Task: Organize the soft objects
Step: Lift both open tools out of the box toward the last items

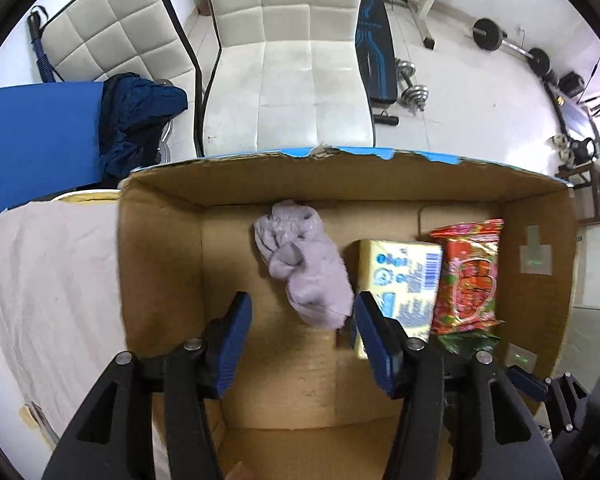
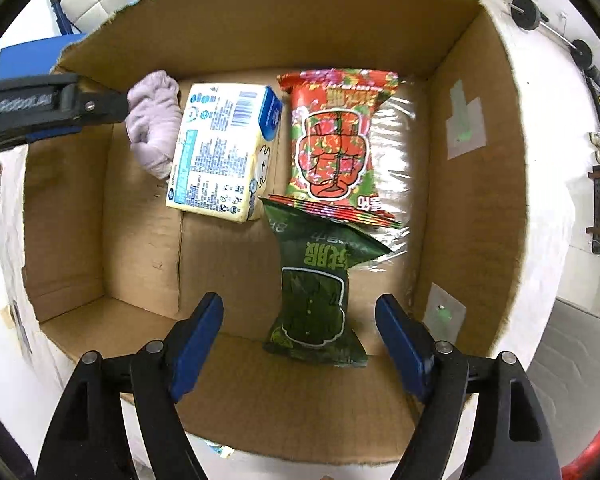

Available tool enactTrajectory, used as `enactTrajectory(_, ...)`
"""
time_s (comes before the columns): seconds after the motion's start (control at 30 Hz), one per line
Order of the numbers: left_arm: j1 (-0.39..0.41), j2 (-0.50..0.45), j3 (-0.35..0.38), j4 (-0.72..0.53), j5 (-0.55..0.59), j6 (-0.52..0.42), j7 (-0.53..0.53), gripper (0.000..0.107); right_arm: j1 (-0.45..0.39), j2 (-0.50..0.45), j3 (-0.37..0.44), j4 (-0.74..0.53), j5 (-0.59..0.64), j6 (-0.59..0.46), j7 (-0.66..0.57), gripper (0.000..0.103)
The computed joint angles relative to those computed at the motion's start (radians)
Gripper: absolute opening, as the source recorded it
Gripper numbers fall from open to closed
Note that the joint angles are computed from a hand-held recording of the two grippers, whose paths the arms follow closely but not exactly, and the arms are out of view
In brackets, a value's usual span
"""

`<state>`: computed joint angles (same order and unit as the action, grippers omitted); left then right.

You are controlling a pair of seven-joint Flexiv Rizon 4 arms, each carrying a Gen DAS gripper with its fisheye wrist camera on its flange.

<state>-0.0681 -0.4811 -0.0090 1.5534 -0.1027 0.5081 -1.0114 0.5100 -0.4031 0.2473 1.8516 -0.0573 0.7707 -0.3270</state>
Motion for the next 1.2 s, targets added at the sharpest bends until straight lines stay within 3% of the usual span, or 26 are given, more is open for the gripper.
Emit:
enactTrajectory(0.07, 0.017, 0.032, -0.005, 0.036, -0.035, 0.014, 0.018, 0.076, 0.016, 0.020, -0.011, 0.021, -0.027, 0.006, 0.043, 0.102)
enactTrajectory(0.1, 0.025, 0.048, -0.006, 0.053, -0.052, 0.017, 0.026, 0.088, 0.022, 0.031, -0.016, 0.043, -0.043, 0.025, 0.066, 0.103)
enactTrajectory(0.2, 0.052, 0.106, -0.008, 0.121, -0.115, 0.030, 0.057, 0.096, 0.033, 0.056, -0.021, 0.057, -0.077, 0.009, 0.125, 0.103)
enactTrajectory(0.37, 0.075, 0.204, -0.001, 0.226, -0.191, 0.048, 0.119, 0.098, 0.060, 0.112, -0.024, 0.092, -0.167, -0.024, 0.233, 0.103)
enactTrajectory(0.73, 0.073, 0.445, 0.047, 0.476, -0.284, 0.219, 0.249, 0.098, 0.108, 0.228, 0.021, 0.120, -0.324, -0.163, 0.421, 0.103)
enactTrajectory(1.2, 0.058, 0.617, 0.094, 0.598, -0.349, 0.272, 0.327, 0.098, 0.178, 0.315, 0.089, 0.094, -0.414, -0.318, 0.539, 0.103)
